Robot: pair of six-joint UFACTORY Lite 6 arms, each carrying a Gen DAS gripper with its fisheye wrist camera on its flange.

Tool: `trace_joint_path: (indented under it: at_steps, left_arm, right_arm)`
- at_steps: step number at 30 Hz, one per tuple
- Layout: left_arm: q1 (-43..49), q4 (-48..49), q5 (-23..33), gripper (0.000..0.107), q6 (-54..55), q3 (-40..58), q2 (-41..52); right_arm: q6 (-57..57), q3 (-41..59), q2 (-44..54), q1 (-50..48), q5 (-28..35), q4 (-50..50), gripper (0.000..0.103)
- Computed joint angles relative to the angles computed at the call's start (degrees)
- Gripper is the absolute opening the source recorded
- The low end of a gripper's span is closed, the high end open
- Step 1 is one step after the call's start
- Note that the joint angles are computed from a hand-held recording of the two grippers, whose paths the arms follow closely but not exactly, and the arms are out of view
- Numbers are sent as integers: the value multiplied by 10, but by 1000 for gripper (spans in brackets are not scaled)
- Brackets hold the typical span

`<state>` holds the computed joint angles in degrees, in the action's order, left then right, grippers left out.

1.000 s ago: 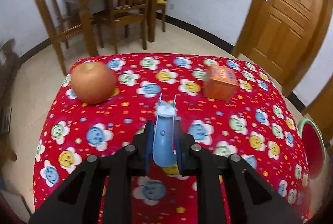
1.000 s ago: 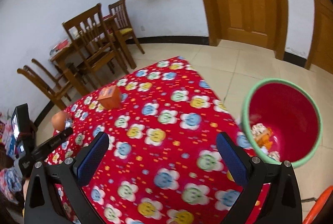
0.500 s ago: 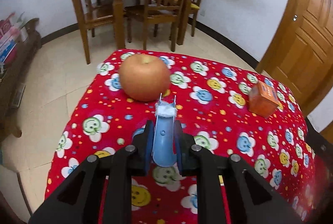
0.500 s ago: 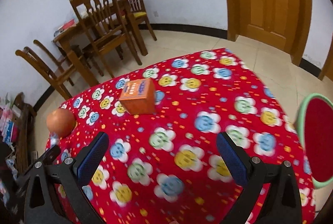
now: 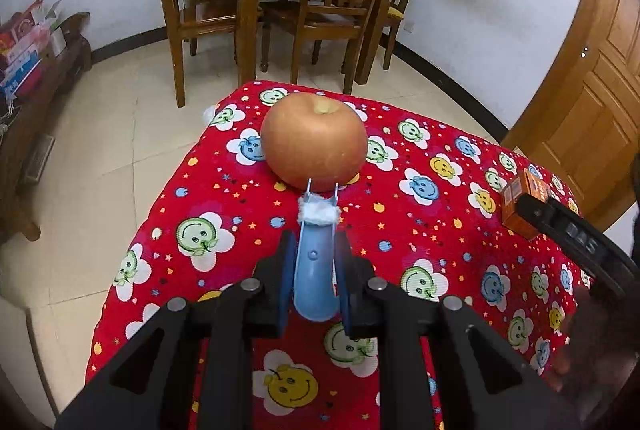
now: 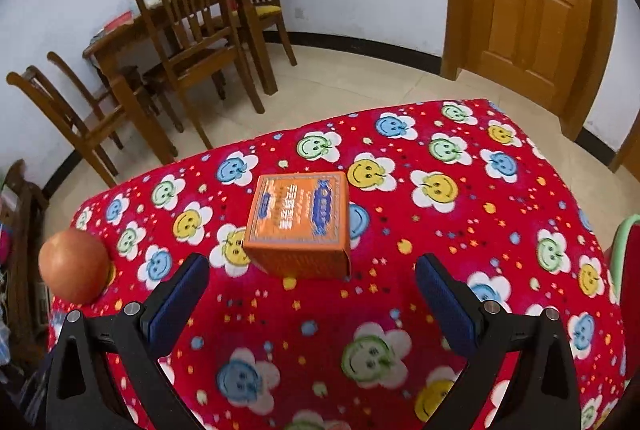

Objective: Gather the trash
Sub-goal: 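Grasp the orange box with the right gripper while the left gripper holds the blue toy, then carry the orange box and blue toy over the red bucket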

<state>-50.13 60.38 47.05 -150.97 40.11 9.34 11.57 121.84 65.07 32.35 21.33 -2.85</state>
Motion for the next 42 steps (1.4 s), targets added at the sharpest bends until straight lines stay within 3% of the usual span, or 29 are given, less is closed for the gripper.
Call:
trace_joint_path:
  at_steps: [3, 7, 8, 15, 23, 30, 42]
  left_arm:
    - [0, 0, -2, 18, 2, 2, 2]
    - [6, 5, -4, 18, 6, 1, 0]
    - [6, 7, -4, 18, 6, 2, 0]
    - [-1, 9, -1, 18, 3, 6, 4]
    - [-14, 5, 13, 18, 16, 26, 16]
    - [-23, 1, 22, 18, 35, 62, 36]
    - [-39, -7, 40, 18, 81, 121, 59]
  right_arm:
    - [13, 55, 35, 2, 23, -14, 100]
    - [-42, 148, 91, -4, 76, 35, 59]
    - [-53, 162, 100, -5, 83, 44, 53]
    - [-158, -55, -35, -22, -14, 133, 51]
    - [-455, -306, -224, -70, -67, 400, 52]
    - [-734, -495, -396, -144, -52, 650, 52]
    - [-876, -639, -570, -315, 31, 730, 52]
